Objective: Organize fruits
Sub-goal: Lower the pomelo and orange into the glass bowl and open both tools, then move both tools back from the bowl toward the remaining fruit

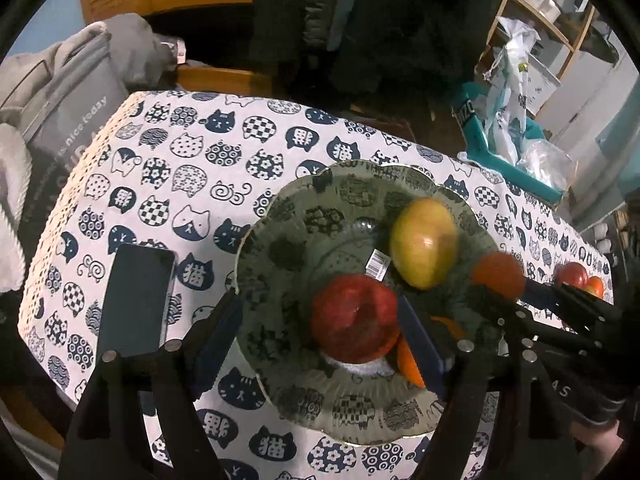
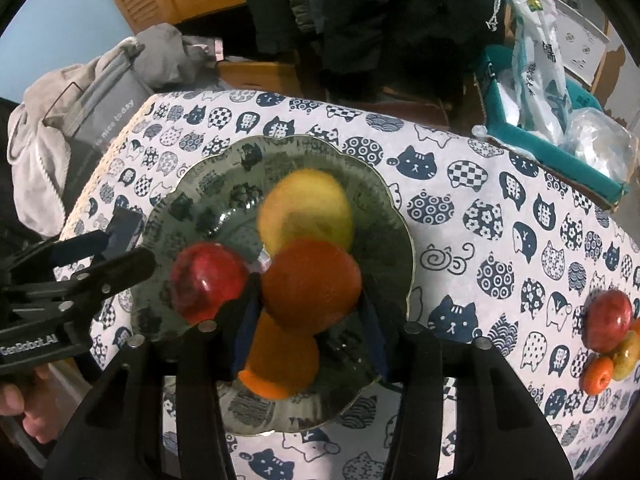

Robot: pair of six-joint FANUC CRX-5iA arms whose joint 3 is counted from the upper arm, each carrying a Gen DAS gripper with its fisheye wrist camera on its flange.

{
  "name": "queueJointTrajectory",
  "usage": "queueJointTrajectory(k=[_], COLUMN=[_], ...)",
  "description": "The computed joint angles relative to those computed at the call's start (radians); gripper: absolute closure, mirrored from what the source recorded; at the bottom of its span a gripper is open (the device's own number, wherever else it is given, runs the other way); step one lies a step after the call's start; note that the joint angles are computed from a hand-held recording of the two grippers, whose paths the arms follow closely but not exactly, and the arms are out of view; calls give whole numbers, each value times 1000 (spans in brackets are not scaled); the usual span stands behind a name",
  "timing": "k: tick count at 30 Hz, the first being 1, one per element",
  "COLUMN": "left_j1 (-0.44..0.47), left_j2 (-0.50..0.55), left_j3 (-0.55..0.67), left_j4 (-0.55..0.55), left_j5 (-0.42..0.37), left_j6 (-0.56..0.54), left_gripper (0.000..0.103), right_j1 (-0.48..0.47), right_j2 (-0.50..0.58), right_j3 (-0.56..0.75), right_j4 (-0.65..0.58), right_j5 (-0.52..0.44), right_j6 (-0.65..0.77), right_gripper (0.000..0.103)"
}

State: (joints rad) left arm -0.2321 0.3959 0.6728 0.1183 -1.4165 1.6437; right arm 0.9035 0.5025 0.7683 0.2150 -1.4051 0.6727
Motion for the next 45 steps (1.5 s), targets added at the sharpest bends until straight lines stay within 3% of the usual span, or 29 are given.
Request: queueJointTrajectory(k=[6, 18, 22, 36, 45], left_j1=[3, -16, -31, -88, -145], left_j2=[-22, -68, -93, -122, -135], left_j3=[-11, -14, -22, 22, 61], left_j4=[-7, -6, -12, 13, 6], left_j5=[1, 29, 53, 69, 102], left_j6=[4, -15, -22, -59, -72], left_gripper=[22, 22, 16, 16, 9], right_j1=[8, 42, 59, 117, 156], right_j2=[-11, -52, -72, -199, -293], right_j3=[5, -14, -28, -143, -235], right_j4=[29, 174, 227, 370, 453], right_j5=[11, -64, -92, -135, -181], right_j6=[-6, -36, -42, -101, -152], right_gripper=[44, 43, 43, 35, 31])
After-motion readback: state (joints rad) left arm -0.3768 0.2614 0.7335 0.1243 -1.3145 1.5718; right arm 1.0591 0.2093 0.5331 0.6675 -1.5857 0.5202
